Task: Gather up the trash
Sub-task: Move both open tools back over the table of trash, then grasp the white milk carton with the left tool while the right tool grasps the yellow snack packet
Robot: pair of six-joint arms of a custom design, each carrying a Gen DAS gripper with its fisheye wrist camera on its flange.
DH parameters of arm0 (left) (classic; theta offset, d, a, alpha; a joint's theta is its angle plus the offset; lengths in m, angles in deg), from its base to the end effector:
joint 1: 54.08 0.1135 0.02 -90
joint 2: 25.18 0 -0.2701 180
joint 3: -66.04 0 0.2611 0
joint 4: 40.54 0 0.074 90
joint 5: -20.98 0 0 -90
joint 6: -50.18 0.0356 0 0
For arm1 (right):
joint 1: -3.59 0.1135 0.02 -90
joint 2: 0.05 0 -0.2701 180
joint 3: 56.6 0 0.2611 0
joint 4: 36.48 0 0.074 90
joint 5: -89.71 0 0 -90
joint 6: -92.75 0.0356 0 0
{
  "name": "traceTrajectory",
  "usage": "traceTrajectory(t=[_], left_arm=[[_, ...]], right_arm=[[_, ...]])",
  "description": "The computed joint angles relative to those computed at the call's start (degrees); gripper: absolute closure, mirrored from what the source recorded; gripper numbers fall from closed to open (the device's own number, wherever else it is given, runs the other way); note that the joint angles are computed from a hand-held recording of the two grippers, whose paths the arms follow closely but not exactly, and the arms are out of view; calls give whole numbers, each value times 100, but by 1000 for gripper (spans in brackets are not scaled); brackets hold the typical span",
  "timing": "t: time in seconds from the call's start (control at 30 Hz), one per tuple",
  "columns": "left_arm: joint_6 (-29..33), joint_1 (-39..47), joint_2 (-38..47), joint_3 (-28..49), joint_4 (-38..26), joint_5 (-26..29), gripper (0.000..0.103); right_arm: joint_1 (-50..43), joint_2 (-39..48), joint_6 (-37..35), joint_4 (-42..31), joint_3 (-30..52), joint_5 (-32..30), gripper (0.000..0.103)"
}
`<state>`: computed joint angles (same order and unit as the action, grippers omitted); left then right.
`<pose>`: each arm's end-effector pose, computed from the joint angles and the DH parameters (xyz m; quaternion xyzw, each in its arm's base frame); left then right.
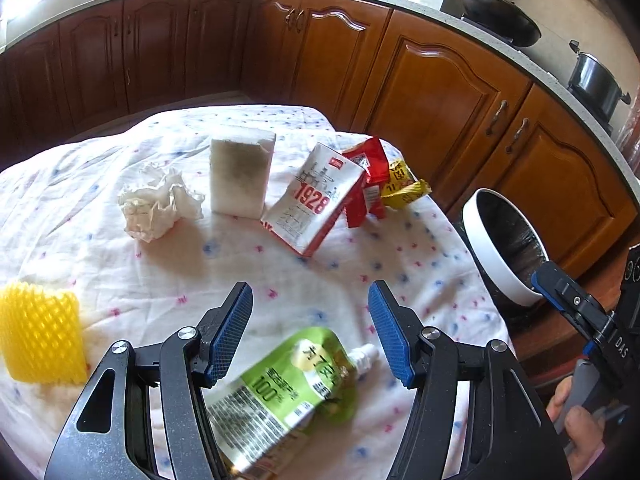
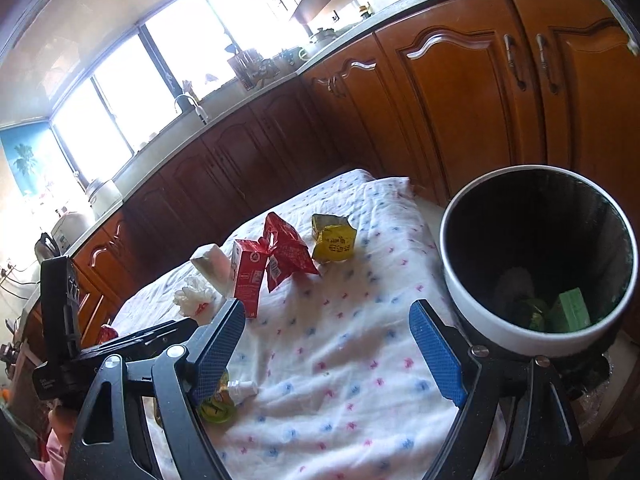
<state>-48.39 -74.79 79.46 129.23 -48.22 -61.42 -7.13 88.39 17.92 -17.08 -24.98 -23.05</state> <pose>0.3308 -0.1301 0.1193 0.1219 0.9273 -0.1481 0.3214 0.2387 -0.0312 0.1001 0.1117 0.8762 0.1936 0.4270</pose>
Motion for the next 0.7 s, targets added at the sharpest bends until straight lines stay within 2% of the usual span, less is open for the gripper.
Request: traceTrajectory(t=[0.23,0.33,0.4,0.7], left_arm=[[460,-134,549,868,-533,-188,42],[621,-194,900,1414,-826,-280,42],[670,-206,1058,1650,-914,-328,42],[813,-275,1835,2741,-1387,-653,42]], right_arm=[[30,701,-46,-211,774,-90,19],[41,1125,-9,-361,1251,-93,28],[76,1394,3,-477,1564,-90,39],[336,2550,64,-1005,2867,-57,48]])
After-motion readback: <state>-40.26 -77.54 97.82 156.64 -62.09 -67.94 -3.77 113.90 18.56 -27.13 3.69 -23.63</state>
